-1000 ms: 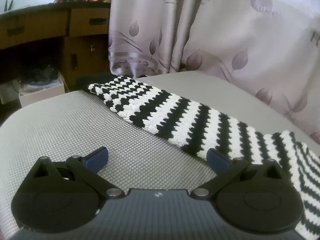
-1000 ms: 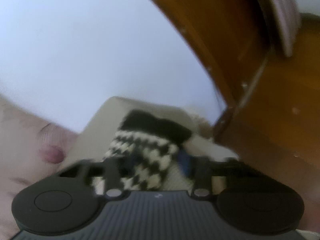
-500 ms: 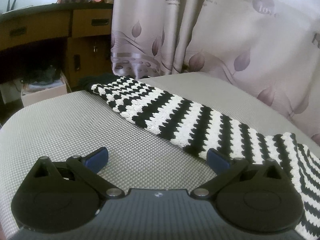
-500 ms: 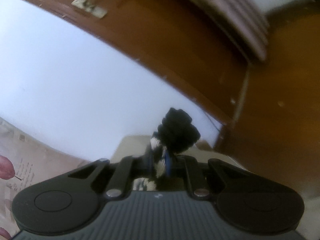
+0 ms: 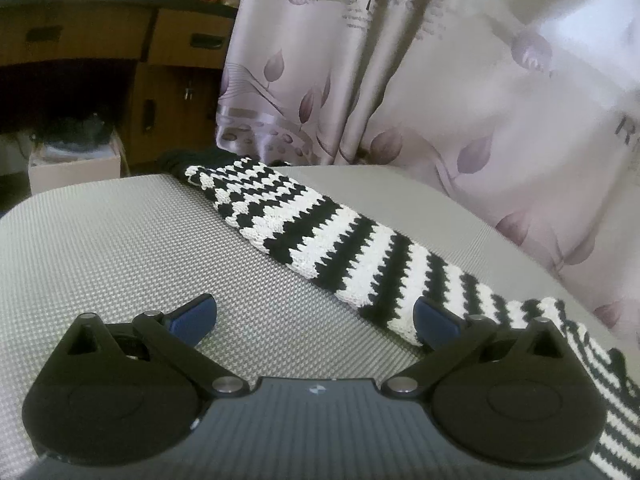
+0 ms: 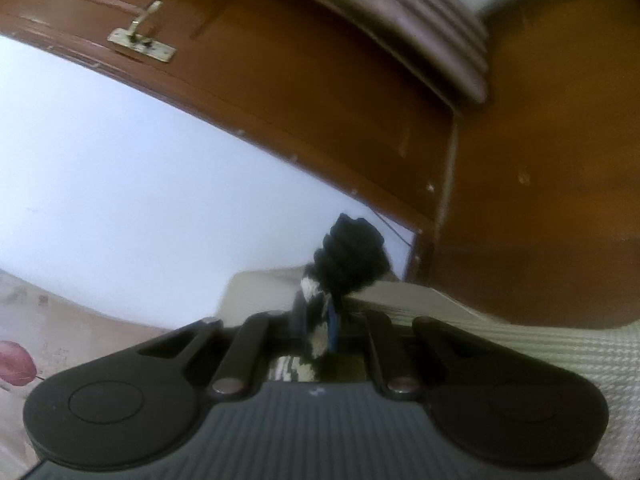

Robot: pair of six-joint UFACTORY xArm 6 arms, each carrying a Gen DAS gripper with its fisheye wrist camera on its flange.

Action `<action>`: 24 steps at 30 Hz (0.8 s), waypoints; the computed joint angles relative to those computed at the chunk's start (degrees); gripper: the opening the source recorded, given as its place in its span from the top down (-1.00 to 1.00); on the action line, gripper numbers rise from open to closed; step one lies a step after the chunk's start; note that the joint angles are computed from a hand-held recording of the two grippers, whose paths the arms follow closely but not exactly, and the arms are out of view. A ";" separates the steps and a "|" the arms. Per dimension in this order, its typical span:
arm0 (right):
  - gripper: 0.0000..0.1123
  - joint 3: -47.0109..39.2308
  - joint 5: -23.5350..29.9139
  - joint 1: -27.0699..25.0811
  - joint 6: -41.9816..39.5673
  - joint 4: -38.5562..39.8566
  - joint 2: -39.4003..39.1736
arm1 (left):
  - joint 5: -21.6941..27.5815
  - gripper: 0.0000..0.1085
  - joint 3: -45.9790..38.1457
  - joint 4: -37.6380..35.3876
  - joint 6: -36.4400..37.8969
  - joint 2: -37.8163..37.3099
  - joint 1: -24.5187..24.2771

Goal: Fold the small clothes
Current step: 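Fold the held sleeve across the cardigan body, then open the right gripper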

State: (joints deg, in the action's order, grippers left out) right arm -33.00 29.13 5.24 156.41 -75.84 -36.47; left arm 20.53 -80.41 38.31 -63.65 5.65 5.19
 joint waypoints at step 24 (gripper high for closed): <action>0.84 -65.98 -0.99 18.16 -21.94 3.42 46.69 | -2.63 -0.90 1.48 4.43 -4.95 -1.01 0.54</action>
State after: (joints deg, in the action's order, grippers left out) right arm -98.97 28.15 23.40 134.47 -72.42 10.22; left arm 17.90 -78.93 42.74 -68.60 4.64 5.73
